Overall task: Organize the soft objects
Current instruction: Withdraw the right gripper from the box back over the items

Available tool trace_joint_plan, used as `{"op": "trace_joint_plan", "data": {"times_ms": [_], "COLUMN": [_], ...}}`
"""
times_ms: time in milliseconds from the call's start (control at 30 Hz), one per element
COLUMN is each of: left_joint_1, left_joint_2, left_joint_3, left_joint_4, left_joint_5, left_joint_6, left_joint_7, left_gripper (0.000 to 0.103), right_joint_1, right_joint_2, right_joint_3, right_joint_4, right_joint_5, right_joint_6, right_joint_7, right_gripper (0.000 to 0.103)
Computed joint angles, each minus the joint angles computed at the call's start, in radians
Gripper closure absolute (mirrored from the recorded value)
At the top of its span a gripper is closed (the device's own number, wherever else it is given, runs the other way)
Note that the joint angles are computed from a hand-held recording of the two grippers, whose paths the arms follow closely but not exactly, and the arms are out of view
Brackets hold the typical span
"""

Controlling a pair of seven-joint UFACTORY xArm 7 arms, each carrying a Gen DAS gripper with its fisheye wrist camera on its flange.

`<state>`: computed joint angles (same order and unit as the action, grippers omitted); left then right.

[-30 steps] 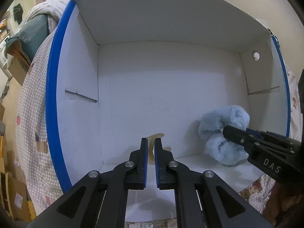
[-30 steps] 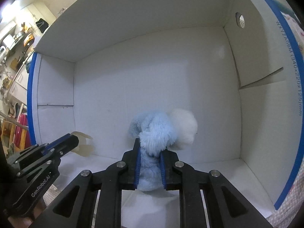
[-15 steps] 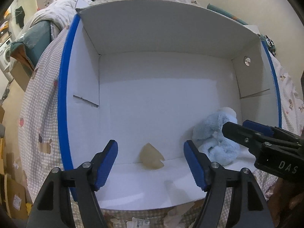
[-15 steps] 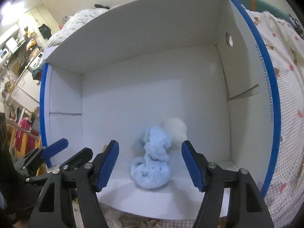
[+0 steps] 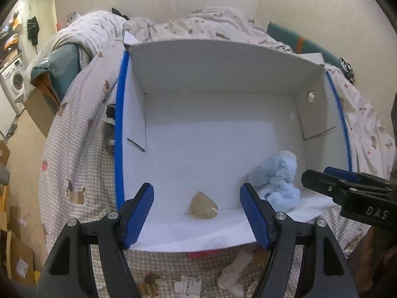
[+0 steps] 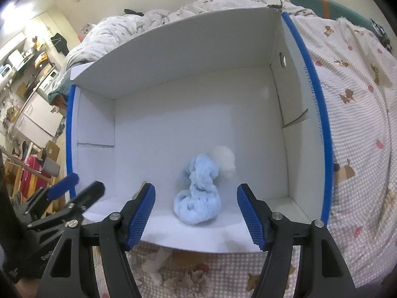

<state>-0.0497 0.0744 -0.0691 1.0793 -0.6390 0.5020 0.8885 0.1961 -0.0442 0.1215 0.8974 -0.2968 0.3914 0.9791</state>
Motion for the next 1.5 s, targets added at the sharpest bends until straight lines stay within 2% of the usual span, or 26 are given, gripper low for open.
{"op": "trace_joint_plan", "data": {"times_ms": [233, 367, 800, 1233, 1500], "left_joint_1": [0.004, 0.003, -0.003, 0.025, 0.041], "left_joint_2": [-0.065, -0.093, -0.178, -0.189, -0.133], "left_joint_3": [0.023, 0.041, 0.096, 0.122, 0.101], "left_joint_4": [-0.057, -0.083, -0.176, -0.190, -0.174], "left_joint_5": [-0.033, -0.026, 0.013, 0.040, 0.160], "left_joint_6": [-0.012, 0.018, 0.029, 0.066, 0.058], "left_joint_7": [0.051, 0.062, 0.047, -0.028, -0.141], "left_gripper": [0.034, 0.034, 0.034, 0.034, 0.034], "right_joint_1": [-0.006, -0.007, -0.026, -0.022, -0.032], "right_joint_2": [-0.081, -0.134, -0.268, -0.272, -0.228], "right_joint_3": [0.027, 0.048, 0.132, 0.161, 0.159], "right_joint_4": [-0.058, -0.098, -0.221, -0.310, -0.317], "right_joint_5": [-0.053, -0.044, -0.031, -0.010, -0.025], "right_joint_6": [-0.007, -0.015, -0.031, -0.070, -0.098], "right_joint_7": [0.055, 0.056, 0.097, 0.141, 0.187], "right_gripper": [0.031, 0.031, 0.031, 0.031, 0.031]}}
